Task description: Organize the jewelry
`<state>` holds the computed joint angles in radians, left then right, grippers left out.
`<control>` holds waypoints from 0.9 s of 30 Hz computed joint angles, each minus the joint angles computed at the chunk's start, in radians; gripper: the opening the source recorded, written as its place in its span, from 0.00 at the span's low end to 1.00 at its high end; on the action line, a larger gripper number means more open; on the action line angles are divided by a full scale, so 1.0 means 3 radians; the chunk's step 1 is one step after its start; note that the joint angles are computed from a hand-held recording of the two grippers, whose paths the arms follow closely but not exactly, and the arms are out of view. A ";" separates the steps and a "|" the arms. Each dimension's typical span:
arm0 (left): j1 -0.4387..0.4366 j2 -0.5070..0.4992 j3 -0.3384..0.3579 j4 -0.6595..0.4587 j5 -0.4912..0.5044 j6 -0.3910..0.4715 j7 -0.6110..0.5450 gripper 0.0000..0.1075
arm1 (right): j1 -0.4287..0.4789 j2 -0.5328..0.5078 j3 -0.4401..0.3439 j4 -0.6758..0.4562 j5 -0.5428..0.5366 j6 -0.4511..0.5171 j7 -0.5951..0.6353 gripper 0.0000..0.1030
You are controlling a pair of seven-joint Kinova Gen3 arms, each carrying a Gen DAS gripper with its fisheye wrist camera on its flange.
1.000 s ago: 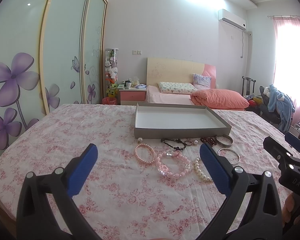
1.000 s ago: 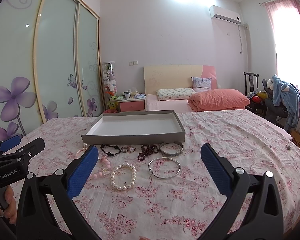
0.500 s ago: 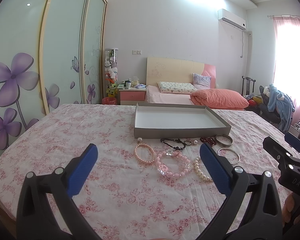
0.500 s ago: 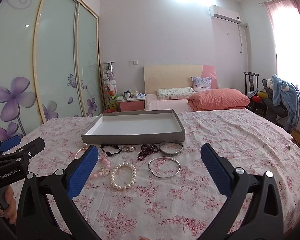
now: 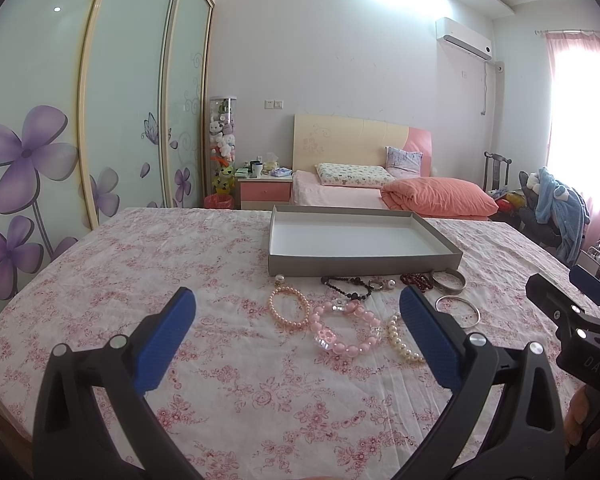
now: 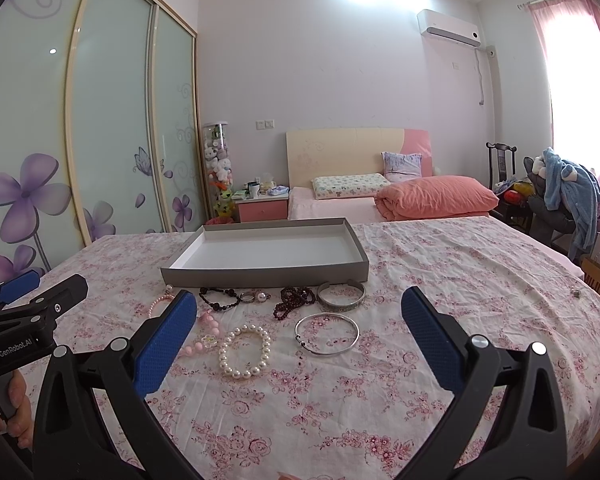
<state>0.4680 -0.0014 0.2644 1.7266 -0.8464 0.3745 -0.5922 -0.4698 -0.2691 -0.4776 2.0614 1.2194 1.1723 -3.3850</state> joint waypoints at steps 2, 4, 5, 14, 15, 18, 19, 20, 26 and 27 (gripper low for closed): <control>0.0028 0.0002 -0.0029 -0.0003 0.0007 0.0001 -0.0012 0.92 | -0.0002 -0.0001 0.0003 0.0002 0.0000 -0.0002 -0.0002 0.98; 0.0213 0.0007 -0.0212 -0.0013 0.0023 0.0010 -0.0023 0.92 | -0.0003 -0.0001 0.0002 0.0003 -0.0003 0.0000 -0.0004 0.98; 0.0272 0.0009 -0.0270 -0.0014 0.0023 0.0010 -0.0024 0.92 | -0.0003 0.0000 0.0007 0.0004 -0.0001 -0.0005 -0.0003 0.98; 0.0264 0.0010 -0.0272 -0.0023 0.0087 0.0012 -0.0097 0.92 | 0.0000 0.0020 0.0034 -0.0061 -0.0026 -0.0016 0.0055 0.98; 0.0258 0.0013 -0.0274 -0.0038 0.0174 0.0024 -0.0186 0.92 | 0.0008 0.0013 0.0068 -0.0036 -0.0030 -0.0069 0.0054 0.98; 0.0233 0.0041 -0.0293 -0.0107 0.0567 0.0083 -0.0588 0.92 | 0.0074 -0.0038 0.0149 0.0013 -0.0166 -0.0269 0.0118 0.98; 0.0242 0.0093 -0.0301 -0.0187 0.0694 0.0146 -0.0723 0.92 | 0.0184 -0.0049 0.0140 0.0004 -0.0257 -0.0373 0.0191 0.98; 0.0202 0.0125 -0.0270 -0.0239 0.0824 0.0210 -0.0859 0.92 | 0.0259 -0.0058 0.0193 -0.0022 -0.0385 -0.0476 0.0318 0.98; -0.0665 0.0487 0.0527 -0.0736 0.1633 0.0807 -0.1650 0.92 | -0.0019 0.0119 0.0988 -0.0382 -0.1093 -0.0616 0.1131 0.98; -0.0760 0.0532 0.0599 -0.0802 0.1769 0.0879 -0.1766 0.92 | -0.0108 0.0172 0.1143 -0.0456 -0.1205 -0.0599 0.1267 0.98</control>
<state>0.2400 0.1583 0.4440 1.4860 -0.3157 0.6382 -1.1220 -0.5021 -0.2174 -0.1347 1.9246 0.8578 0.9925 -3.0049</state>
